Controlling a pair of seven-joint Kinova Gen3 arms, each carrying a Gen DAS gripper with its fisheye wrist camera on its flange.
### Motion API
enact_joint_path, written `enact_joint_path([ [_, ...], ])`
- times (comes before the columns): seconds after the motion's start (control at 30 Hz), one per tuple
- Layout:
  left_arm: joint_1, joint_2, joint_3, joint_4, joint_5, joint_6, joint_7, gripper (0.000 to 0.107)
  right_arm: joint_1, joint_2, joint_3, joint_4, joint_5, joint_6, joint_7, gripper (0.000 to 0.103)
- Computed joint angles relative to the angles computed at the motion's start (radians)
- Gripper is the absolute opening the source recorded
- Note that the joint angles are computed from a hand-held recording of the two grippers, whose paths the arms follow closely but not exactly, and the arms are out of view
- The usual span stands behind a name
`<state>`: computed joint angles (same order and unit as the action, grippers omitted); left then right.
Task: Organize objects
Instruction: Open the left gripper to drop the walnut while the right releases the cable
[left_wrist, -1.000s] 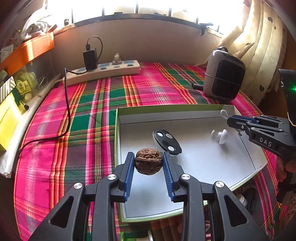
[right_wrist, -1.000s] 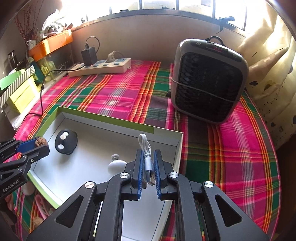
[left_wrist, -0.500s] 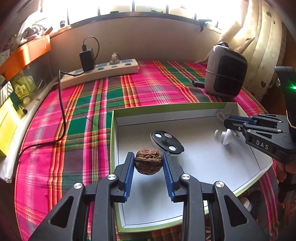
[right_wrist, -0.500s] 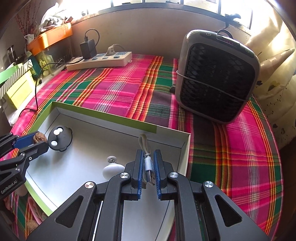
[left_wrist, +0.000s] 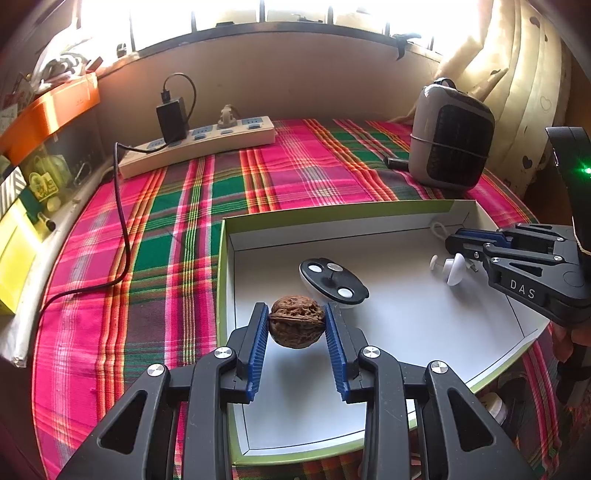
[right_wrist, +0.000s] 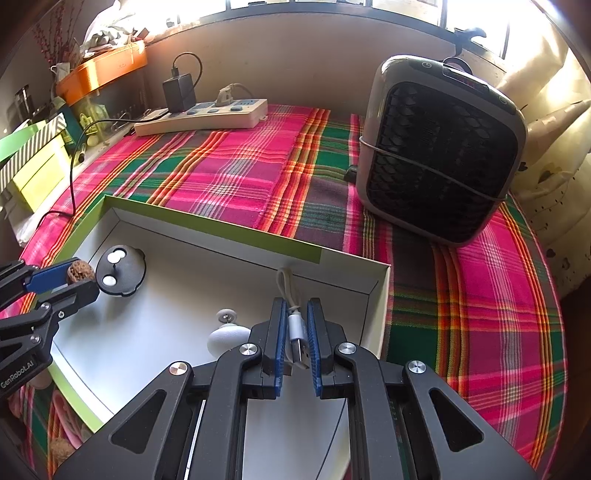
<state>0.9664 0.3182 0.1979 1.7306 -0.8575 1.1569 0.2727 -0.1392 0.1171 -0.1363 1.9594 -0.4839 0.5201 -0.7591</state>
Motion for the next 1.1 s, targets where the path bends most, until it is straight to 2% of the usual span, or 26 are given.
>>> enact_joint_path([
  [0.73,-0.002,-0.001,0.001,-0.003,0.003,0.004,0.001,0.032,0.005,0.003,-0.003,-0.004,-0.005,-0.004,-0.009,0.012],
  [1.1,0.031,-0.003,0.013,-0.025,-0.012,0.060,0.018,0.034,0.009,-0.021,0.000,0.008,-0.052,-0.002,0.018,0.015],
])
